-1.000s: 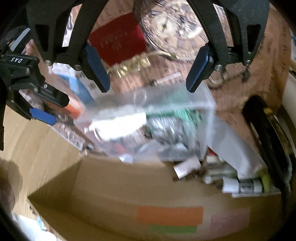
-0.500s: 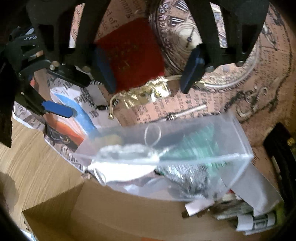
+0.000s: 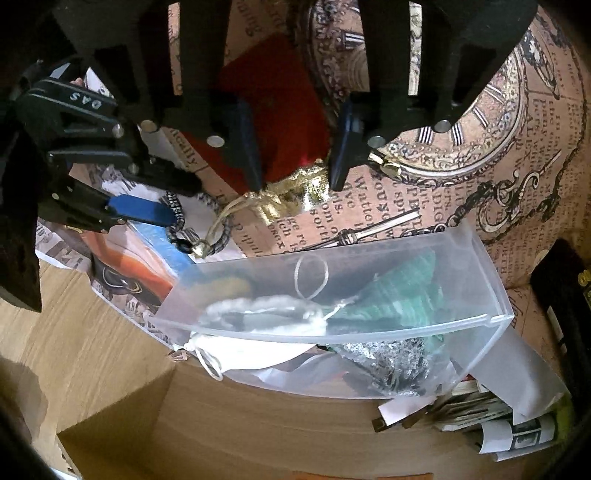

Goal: Organize soft objects
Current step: 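Grasp the red velvet pouch with left tool while right tool grasps beaded bracelet, then drop the red pouch into the box while right tool drops the bracelet in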

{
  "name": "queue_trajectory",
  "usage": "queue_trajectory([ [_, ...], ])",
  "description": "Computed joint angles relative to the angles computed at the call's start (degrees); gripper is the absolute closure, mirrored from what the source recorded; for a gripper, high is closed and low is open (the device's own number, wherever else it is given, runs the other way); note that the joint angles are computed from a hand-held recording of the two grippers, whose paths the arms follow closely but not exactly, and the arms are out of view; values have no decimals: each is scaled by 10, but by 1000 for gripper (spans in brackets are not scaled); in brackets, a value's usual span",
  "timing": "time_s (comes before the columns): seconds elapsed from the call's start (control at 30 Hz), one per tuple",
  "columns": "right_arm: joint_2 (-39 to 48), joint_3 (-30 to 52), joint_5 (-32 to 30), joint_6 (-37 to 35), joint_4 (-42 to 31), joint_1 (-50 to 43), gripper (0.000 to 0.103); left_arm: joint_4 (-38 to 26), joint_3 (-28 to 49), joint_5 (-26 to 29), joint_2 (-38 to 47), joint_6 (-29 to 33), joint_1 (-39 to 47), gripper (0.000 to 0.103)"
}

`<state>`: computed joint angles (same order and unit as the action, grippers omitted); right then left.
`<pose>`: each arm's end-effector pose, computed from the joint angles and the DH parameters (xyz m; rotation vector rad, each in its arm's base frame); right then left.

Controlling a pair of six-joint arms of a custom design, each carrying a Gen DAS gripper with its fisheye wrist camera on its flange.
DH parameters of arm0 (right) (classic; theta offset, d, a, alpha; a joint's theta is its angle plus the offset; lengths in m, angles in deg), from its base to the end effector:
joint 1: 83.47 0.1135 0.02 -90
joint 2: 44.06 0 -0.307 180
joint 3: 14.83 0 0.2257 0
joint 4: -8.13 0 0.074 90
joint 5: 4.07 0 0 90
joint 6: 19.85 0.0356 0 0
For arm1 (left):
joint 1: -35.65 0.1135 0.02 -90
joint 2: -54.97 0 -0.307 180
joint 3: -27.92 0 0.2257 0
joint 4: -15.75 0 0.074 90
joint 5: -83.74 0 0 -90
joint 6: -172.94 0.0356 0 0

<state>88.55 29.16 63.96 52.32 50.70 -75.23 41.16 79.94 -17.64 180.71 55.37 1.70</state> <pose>0.3025 0.0573 0.0368 -0.7014 2.2228 0.3711 0.2818 -0.1813 0.0647 0.0428 2.4082 -0.2626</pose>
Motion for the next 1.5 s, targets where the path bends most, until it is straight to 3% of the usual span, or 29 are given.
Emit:
queue_trajectory([
  [0.27,-4,-3,-6,8,6,-7,82,10,-13,-10,-12,-10,-7,77],
  [0.67,-54,-54,-43,26,64,-40,83,39,-67,-55,-113,6,-7,79],
  [1.0,-139,-80,-64,67,115,-49,83,24,-49,-97,-205,61,18,79],
  [1.23,-157,-18,-52,100,75,-37,83,-15,8,-94,-211,81,53,79],
  [1.5,-134,83,-27,120,-13,-6,83,-59,93,-79,-155,89,86,79],
])
